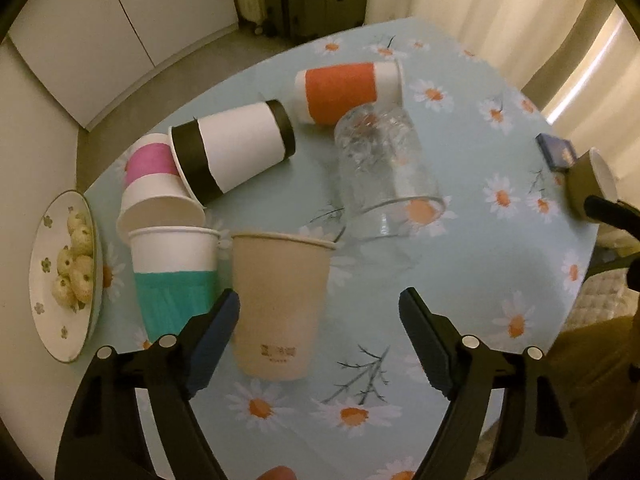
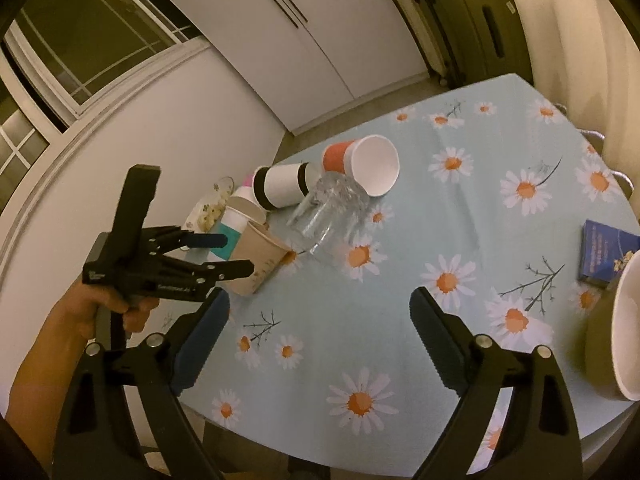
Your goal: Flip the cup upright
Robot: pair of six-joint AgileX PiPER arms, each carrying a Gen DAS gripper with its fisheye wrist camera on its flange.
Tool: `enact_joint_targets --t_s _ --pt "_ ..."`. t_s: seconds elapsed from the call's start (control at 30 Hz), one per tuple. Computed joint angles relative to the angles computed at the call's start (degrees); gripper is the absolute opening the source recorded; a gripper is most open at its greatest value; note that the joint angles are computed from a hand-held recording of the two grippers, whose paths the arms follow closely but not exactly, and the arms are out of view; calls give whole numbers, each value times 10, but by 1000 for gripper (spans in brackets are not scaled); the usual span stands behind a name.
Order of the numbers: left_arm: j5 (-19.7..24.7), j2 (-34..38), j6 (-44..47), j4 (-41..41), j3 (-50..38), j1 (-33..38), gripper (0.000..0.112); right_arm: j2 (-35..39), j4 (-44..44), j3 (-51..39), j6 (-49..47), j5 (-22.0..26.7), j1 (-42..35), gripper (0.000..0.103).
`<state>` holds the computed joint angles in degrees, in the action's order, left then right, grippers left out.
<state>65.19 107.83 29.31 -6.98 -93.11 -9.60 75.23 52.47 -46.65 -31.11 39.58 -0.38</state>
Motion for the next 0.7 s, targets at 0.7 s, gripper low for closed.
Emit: enact_joint_targets --t_s 0.7 --pt "13 48 -34 70 -29 -21 61 7 5 -4 0 11 0 91"
